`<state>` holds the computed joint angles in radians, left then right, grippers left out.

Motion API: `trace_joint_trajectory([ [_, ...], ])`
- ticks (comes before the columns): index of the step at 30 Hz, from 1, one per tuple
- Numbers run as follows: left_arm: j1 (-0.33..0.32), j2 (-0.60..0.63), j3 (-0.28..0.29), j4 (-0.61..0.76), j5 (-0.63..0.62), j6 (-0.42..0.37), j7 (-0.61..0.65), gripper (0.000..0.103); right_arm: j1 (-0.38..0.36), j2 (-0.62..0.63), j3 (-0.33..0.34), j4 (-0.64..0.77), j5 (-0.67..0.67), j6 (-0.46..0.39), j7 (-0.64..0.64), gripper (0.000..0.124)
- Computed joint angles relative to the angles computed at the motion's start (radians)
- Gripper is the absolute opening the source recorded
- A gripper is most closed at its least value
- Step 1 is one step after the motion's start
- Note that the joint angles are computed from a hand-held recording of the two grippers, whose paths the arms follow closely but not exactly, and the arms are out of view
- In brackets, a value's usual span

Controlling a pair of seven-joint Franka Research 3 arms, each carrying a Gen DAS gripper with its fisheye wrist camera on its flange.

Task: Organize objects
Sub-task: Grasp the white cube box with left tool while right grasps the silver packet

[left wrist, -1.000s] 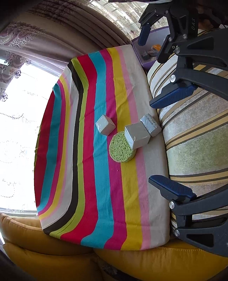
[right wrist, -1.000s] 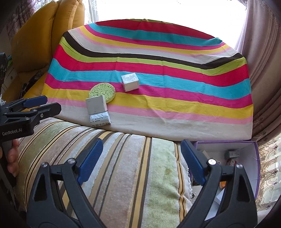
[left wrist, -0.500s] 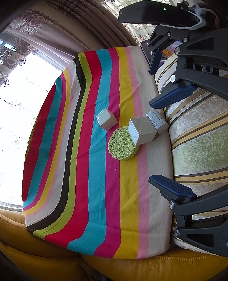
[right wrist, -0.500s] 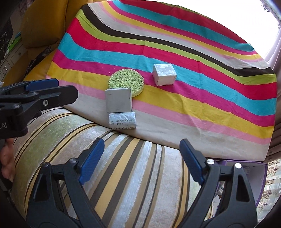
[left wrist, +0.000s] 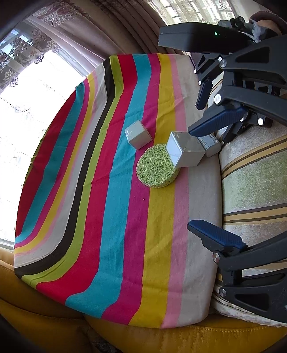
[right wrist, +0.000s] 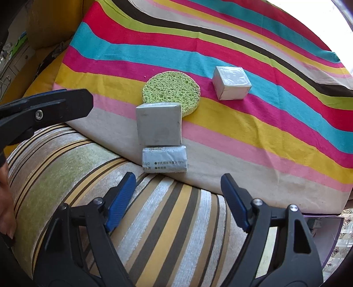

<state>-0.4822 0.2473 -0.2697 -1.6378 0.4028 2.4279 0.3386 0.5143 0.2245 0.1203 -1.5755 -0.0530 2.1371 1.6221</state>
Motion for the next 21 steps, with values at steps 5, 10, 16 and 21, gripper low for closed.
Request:
trace_joint_trajectory([
  [5,0.008,0.004,0.0,-0.007,-0.019,0.013,0.003,0.079,0.011,0.05,-0.001,0.056,-0.01,-0.029,-0.013,0.078],
  [10,0.012,0.011,-0.002,-0.005,-0.036,0.017,0.016,0.079,0.016,0.081,-0.009,0.085,-0.008,-0.048,-0.019,0.067],
  [16,0.006,0.033,-0.002,0.022,-0.046,-0.003,0.037,0.079,0.018,0.087,-0.012,0.084,0.001,-0.049,-0.034,0.05],
  [21,-0.005,0.066,-0.002,0.067,-0.054,-0.03,0.051,0.079,0.009,0.063,-0.018,0.047,0.011,-0.024,-0.011,0.05],
])
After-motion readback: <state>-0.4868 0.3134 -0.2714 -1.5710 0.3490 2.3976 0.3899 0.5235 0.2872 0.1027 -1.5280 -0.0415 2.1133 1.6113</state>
